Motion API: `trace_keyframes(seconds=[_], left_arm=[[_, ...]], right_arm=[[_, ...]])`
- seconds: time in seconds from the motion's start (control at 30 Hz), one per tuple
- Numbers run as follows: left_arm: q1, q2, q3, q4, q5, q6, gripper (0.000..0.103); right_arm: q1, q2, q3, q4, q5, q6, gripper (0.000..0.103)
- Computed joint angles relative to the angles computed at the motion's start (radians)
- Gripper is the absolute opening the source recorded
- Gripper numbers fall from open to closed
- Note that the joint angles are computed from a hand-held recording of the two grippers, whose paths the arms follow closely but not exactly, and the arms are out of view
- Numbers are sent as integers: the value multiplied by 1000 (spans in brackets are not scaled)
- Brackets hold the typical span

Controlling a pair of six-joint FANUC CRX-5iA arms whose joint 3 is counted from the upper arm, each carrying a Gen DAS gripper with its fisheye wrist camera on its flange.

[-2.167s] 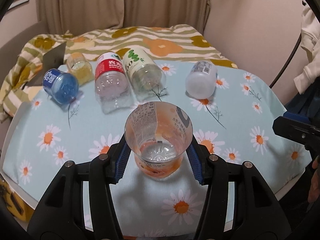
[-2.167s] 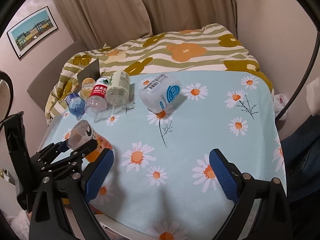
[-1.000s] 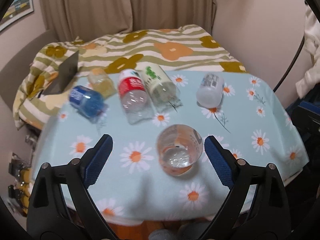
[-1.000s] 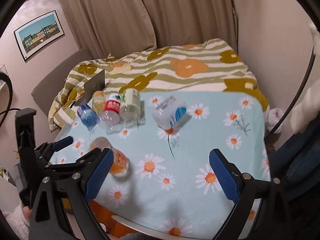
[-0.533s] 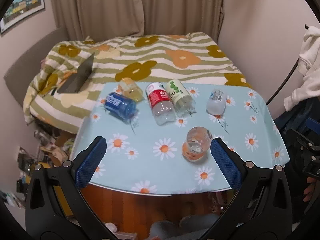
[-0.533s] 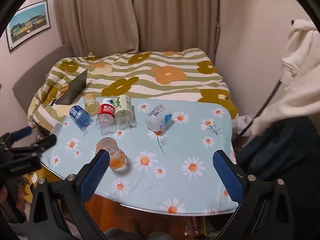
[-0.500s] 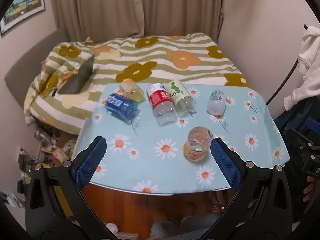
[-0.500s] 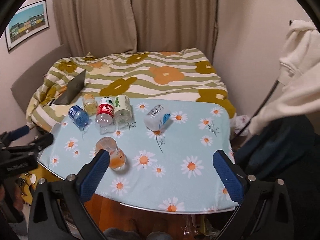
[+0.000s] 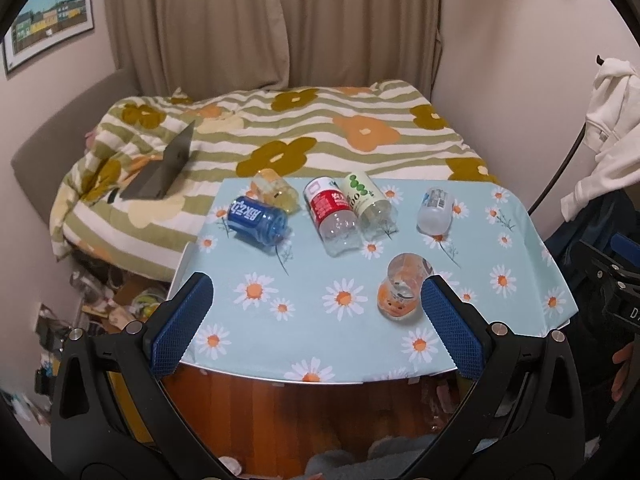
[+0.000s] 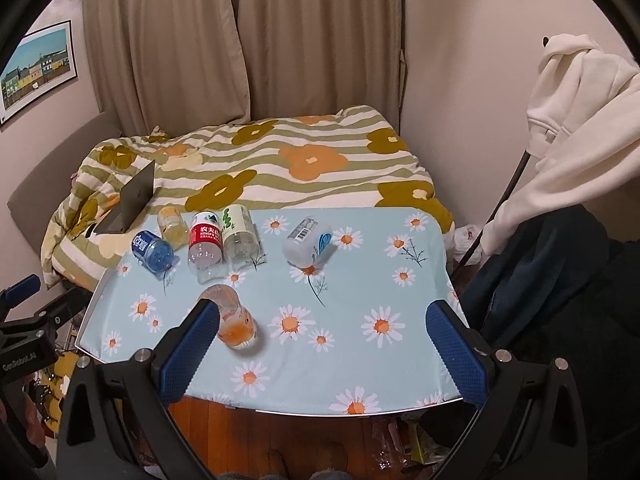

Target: Flip cup upright

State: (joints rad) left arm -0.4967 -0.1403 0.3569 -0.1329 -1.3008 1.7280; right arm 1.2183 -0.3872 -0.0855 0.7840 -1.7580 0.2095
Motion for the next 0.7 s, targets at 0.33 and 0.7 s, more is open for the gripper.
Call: trace_keyframes(seconds=[0.33,0.7], left_arm=[[8,-5,-10,14,22,-19,103],[9,-4,-10,18,30,-21,103]], right_arm=[[9,9,1,19,-8,-16,103],[3,14,5,27,-9,-8,103]])
